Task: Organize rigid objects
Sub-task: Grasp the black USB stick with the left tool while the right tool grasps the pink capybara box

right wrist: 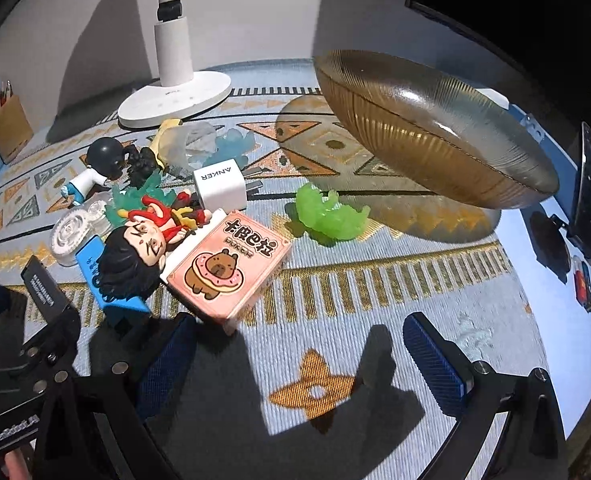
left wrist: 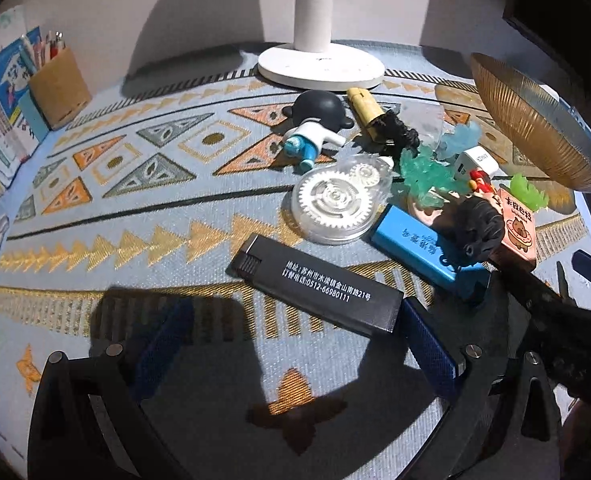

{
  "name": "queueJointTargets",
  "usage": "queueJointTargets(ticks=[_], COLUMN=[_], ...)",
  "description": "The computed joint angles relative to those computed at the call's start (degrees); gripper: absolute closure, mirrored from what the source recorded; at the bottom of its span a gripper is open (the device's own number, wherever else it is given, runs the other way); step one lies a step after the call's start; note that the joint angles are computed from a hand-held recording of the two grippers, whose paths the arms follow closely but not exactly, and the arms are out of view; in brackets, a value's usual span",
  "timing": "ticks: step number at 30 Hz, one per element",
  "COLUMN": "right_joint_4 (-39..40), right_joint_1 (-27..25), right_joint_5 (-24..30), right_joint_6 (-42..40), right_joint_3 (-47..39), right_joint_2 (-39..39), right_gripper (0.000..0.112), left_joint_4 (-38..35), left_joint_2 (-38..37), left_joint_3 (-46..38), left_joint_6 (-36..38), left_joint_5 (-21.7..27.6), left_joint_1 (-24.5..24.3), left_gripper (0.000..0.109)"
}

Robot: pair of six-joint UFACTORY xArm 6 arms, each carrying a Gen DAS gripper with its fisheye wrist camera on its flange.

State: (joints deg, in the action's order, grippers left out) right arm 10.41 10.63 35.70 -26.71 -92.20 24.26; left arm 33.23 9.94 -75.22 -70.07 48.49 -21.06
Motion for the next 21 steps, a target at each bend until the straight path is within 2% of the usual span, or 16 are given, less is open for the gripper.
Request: queueJointTargets(ticks=[2,4,6,9,13,14,17,19,21], right_joint_4=[2.63,5.56,5.49,5.08,8.21,10.21,15.29,14.68,14.49], right_joint_1=[-0.48,-1.25,-2.06,-3.8,-5.64,-5.8,-5.9,-5.03,-4.22], right_joint_5=[1.48,2.95,2.75,2.95,3.06,4.19,13.34,14.31,14.76], right_joint_6=[-1.39,-2.5,-1.12,2.03,0.67,-1.32,-8.3,-9.69,-10.89], right_joint_3=[-1.16,-1.89,-2.2,-3.46,-4.59,-5.18,-9.16,-8.06,-6.82], right_joint_2=[0.63,0.85,1.08,1.76,1.36,1.36,2.81,2.27,1.67], right_gripper=[0.017,0.027,0.029,0.029,0.029,0.029,0.028,0.028,0.029], left_joint_4=[0.11,-0.37,-0.95,-1.02,-1.24,-1.64,-4.34,-5.65,-5.54], left_joint_2=[-0.66,-2.12,-3.89,-6.95,-11.38,-12.34,-13.28,-11.63,-9.07], left_joint_3=[0.66,2.5,4.44,7.68,12.24,13.2,14.78,13.36,10.41], left_joint_6=[0.13,0.3,-0.06,-0.73,-3.55,-3.41,-0.58,1.15,1.84], left_joint_5=[0.44,-0.21,-0.05,0.93,2.07,1.13,-5.89,-8.58,-7.71], left_joint_1=[-0.04,0.31,0.77,1.68,3.71,4.24,5.53,5.71,5.49], left_gripper=[0.006,0.006,0.007,0.006,0.007,0.007,0.007,0.007,0.007])
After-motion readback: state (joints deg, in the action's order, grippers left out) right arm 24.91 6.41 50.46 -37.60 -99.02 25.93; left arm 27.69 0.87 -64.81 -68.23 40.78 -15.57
